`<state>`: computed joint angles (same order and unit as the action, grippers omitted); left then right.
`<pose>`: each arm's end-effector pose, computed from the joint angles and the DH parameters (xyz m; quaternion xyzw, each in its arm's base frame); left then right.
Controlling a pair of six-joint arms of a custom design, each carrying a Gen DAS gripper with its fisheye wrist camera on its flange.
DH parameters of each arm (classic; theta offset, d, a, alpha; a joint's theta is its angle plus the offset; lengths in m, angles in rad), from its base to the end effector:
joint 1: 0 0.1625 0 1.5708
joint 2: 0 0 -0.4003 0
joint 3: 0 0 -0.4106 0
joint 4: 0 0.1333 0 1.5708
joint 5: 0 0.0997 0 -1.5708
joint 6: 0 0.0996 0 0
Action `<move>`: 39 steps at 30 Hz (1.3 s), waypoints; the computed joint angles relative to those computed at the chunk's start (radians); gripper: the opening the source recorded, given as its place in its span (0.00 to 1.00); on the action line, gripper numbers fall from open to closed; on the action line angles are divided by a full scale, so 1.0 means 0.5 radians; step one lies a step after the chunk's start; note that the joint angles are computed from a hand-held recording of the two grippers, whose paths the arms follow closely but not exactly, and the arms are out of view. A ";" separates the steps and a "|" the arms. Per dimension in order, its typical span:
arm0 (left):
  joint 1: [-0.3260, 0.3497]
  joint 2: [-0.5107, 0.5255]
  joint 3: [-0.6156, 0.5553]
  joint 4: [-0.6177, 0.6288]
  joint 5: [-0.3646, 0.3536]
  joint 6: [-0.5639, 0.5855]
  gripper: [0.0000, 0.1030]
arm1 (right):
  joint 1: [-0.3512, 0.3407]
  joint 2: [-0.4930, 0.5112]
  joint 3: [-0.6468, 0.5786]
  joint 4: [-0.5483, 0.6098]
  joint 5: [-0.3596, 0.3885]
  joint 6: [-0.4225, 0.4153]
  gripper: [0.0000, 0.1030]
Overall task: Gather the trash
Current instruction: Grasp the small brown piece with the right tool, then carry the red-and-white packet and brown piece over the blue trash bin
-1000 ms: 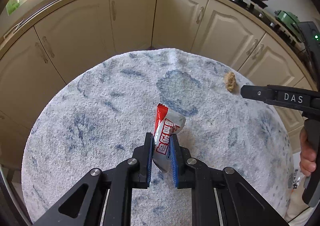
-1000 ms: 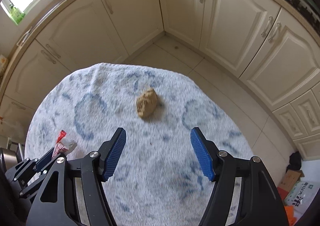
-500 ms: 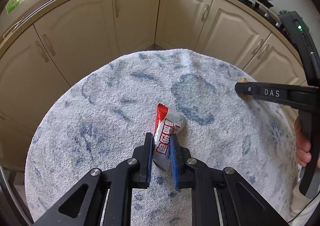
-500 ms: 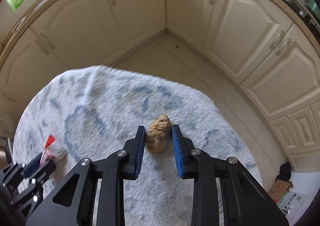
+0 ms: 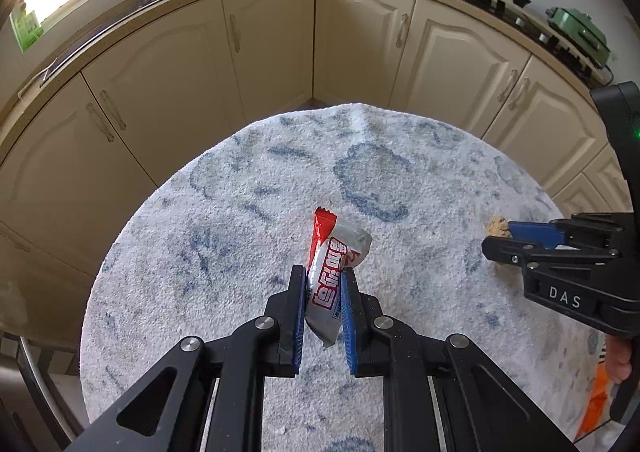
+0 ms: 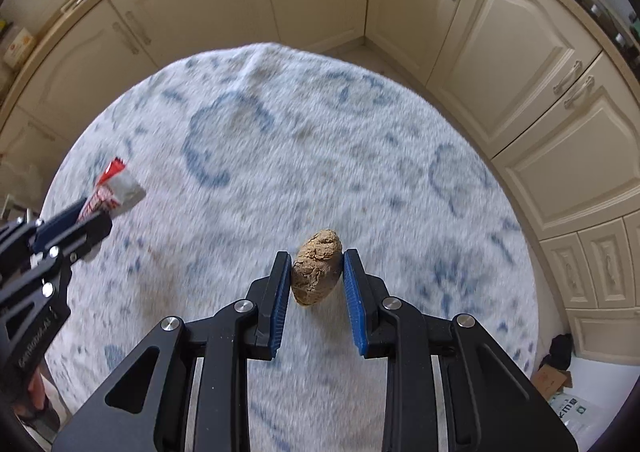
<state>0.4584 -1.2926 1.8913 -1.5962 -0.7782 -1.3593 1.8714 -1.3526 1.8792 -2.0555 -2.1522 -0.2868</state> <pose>-0.3535 -0.4022 0.2032 -0.0007 0.8916 -0.2639 0.3680 0.2343 -0.4904 0.2596 0.2830 -0.9151 -0.0181 0.2867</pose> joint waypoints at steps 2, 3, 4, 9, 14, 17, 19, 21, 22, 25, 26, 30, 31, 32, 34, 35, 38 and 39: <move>-0.044 -0.003 -0.013 0.070 -0.019 -0.058 0.12 | 0.002 -0.067 0.028 0.067 0.014 0.016 0.26; -0.071 -0.003 -0.021 0.114 -0.026 -0.095 0.12 | 0.006 -0.105 0.045 0.091 0.016 0.014 0.26; -0.093 -0.001 -0.034 0.157 -0.029 -0.120 0.12 | 0.010 -0.143 0.063 0.107 0.015 0.010 0.26; -0.221 -0.004 -0.052 0.257 -0.103 -0.234 0.12 | 0.002 -0.344 0.139 0.232 0.042 0.023 0.26; -0.358 0.046 -0.090 0.324 -0.172 -0.325 0.12 | -0.022 -0.516 0.187 0.369 0.069 0.045 0.26; -0.438 0.094 -0.112 0.299 -0.232 -0.320 0.12 | -0.045 -0.638 0.216 0.443 0.071 0.042 0.26; -0.480 0.133 -0.139 0.288 -0.262 -0.310 0.12 | -0.066 -0.733 0.240 0.489 0.055 0.040 0.26; -0.522 0.185 -0.173 0.277 -0.285 -0.293 0.12 | -0.089 -0.815 0.261 0.529 0.036 0.036 0.26; -0.542 0.213 -0.190 0.265 -0.298 -0.285 0.12 | -0.101 -0.848 0.266 0.547 0.029 0.030 0.26; -0.590 0.306 -0.249 0.198 -0.347 -0.230 0.12 | -0.148 -0.981 0.286 0.607 0.006 0.003 0.26; -0.604 0.343 -0.272 0.168 -0.361 -0.195 0.12 | -0.163 -1.019 0.288 0.626 0.005 -0.006 0.26; -0.644 0.519 -0.400 0.087 -0.395 -0.069 0.12 | -0.267 -1.181 0.277 0.722 0.022 -0.045 0.26; -0.646 0.554 -0.426 0.067 -0.400 -0.035 0.12 | -0.294 -1.225 0.281 0.723 0.009 -0.067 0.26; -0.652 0.614 -0.473 0.040 -0.411 0.024 0.12 | -0.323 -1.272 0.289 0.718 -0.011 -0.096 0.26; -0.648 0.706 -0.548 -0.010 -0.434 0.120 0.12 | -0.400 -1.348 0.283 0.740 -0.037 -0.128 0.26; -0.646 0.763 -0.596 -0.042 -0.448 0.180 0.12 | -0.437 -1.376 0.275 0.759 -0.039 -0.134 0.26; -0.636 0.935 -0.747 -0.125 -0.476 0.359 0.12 | -0.569 -1.468 0.240 0.786 -0.039 -0.207 0.26; -0.632 0.994 -0.804 -0.143 -0.484 0.413 0.12 | -0.621 -1.502 0.228 0.769 -0.043 -0.242 0.26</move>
